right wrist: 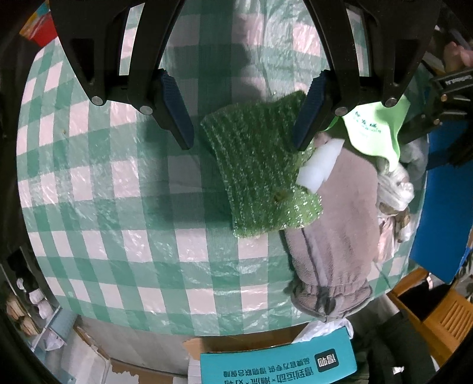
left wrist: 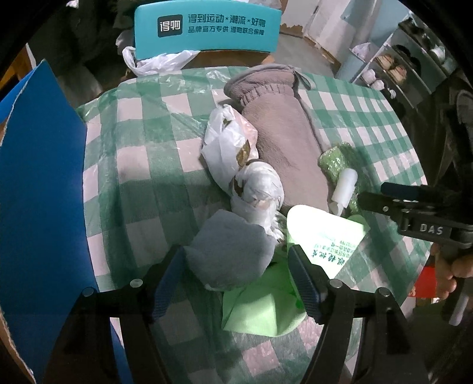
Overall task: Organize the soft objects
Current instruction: 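Grasp the green mesh scrubber pad with the right tool while the left tool holds the green bag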
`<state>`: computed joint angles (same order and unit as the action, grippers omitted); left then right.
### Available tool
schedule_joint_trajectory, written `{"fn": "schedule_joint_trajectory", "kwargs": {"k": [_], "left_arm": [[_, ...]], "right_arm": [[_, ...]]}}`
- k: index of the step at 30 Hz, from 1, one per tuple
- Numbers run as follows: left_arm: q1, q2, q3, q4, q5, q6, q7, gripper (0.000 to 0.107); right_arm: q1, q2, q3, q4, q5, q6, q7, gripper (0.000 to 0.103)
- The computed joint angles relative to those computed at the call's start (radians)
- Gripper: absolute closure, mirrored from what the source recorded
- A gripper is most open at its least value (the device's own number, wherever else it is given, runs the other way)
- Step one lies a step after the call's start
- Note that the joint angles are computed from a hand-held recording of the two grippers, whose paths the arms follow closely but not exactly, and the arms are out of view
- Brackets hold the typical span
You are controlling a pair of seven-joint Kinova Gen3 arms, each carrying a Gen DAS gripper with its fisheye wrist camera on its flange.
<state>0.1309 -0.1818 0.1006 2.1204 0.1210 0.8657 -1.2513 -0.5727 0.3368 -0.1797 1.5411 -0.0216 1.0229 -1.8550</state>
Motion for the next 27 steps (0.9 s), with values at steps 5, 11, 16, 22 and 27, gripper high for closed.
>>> {"fn": "schedule_joint_trajectory", "kwargs": {"k": [5, 11, 16, 22, 27], "left_arm": [[-0.006, -0.003, -0.019, 0.01, 0.021, -0.008, -0.036, 0.058], [-0.015, -0.016, -0.027, 0.017, 0.032, -0.008, -0.075, 0.075], [-0.022, -0.033, -0.005, 0.007, -0.006, 0.012, -0.047, 0.079], [-0.014, -0.058, 0.004, -0.001, -0.018, 0.027, -0.03, 0.079], [-0.014, -0.068, 0.007, -0.007, -0.031, 0.04, -0.013, 0.079]], "right_arm": [[-0.005, 0.027, 0.002, -0.005, 0.01, -0.005, 0.012, 0.033], [-0.015, 0.049, 0.004, -0.016, 0.022, -0.005, 0.019, 0.033], [0.003, 0.053, -0.012, -0.016, -0.015, -0.012, 0.072, 0.062], [-0.018, 0.042, -0.005, -0.023, -0.003, -0.001, 0.084, 0.086], [-0.035, 0.023, 0.007, -0.02, 0.029, 0.008, 0.05, 0.092]]}}
